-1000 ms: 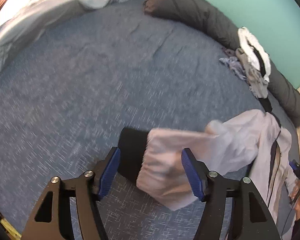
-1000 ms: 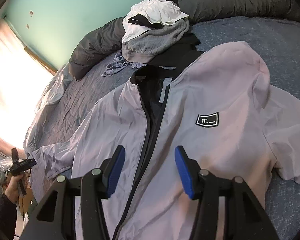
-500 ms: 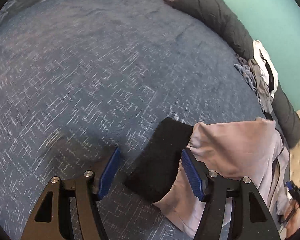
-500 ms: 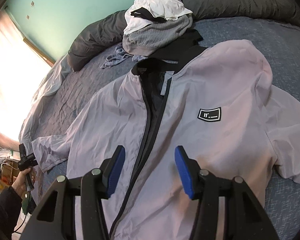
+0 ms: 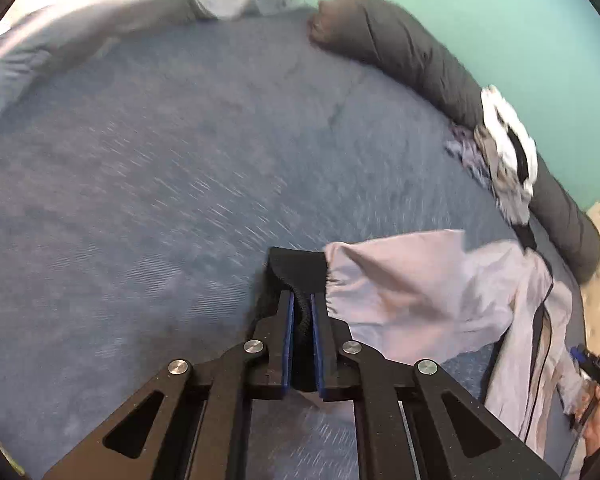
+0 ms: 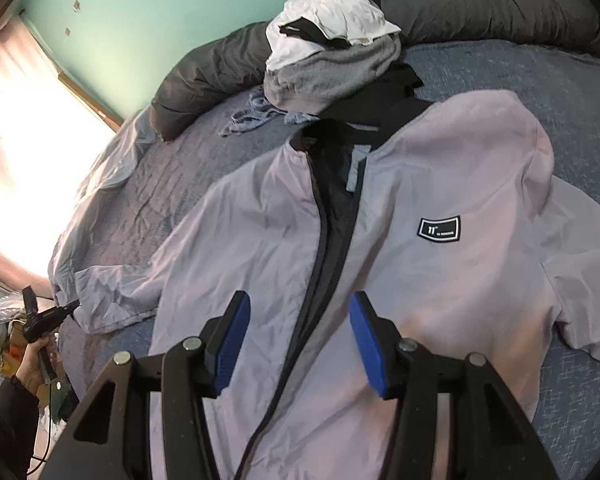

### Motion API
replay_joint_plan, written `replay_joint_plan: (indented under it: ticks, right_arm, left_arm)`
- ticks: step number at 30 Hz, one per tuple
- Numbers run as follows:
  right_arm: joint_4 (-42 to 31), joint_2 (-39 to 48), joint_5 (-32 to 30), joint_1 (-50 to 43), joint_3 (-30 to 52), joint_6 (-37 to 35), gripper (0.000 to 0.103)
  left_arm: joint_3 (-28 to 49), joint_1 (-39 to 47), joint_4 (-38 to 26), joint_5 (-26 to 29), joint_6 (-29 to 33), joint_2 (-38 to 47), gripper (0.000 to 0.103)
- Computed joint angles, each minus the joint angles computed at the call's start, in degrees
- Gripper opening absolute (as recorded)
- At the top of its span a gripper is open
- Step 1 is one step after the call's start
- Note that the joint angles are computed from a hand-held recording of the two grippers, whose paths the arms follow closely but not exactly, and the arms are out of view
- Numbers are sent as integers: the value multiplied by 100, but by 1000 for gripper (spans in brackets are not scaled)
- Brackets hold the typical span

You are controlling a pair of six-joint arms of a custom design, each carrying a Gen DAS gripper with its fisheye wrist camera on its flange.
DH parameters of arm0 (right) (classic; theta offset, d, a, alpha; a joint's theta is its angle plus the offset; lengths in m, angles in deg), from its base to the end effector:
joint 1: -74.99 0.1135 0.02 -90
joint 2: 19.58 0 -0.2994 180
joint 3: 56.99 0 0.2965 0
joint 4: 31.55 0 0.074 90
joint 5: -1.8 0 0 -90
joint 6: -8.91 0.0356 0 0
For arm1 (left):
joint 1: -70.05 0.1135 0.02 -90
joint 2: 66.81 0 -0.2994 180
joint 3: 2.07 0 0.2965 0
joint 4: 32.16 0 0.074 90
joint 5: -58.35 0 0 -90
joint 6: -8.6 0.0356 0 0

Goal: Fold clothes
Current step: 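Grasp the black sleeve cuff with the left tool and pull it straight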

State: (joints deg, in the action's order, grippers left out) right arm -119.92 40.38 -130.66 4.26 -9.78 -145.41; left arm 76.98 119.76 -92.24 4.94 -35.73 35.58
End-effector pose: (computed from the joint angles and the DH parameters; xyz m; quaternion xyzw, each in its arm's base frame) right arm 0.0689 -0.1242 0.2089 0.0869 0.9243 0.2212 0.2985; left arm 0.2543 0.2672 0.1865 -0.0154 0.9479 -0.1707 0.2684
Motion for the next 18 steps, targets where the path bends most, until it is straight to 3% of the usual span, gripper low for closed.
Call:
replay_joint_plan:
  ticks: [8, 14, 18]
  right_arm:
    - [-627, 239, -59, -552, 241, -658, 53]
    - [-881, 445, 275, -1104, 378, -1318, 53]
    - [-779, 751, 556, -1538, 507, -1644, 53]
  left_arm:
    - [479, 759, -569, -372, 307, 102, 9]
    - [-172, 680, 304, -981, -148, 218, 12]
    - [-450, 636, 679, -859, -618, 35, 19]
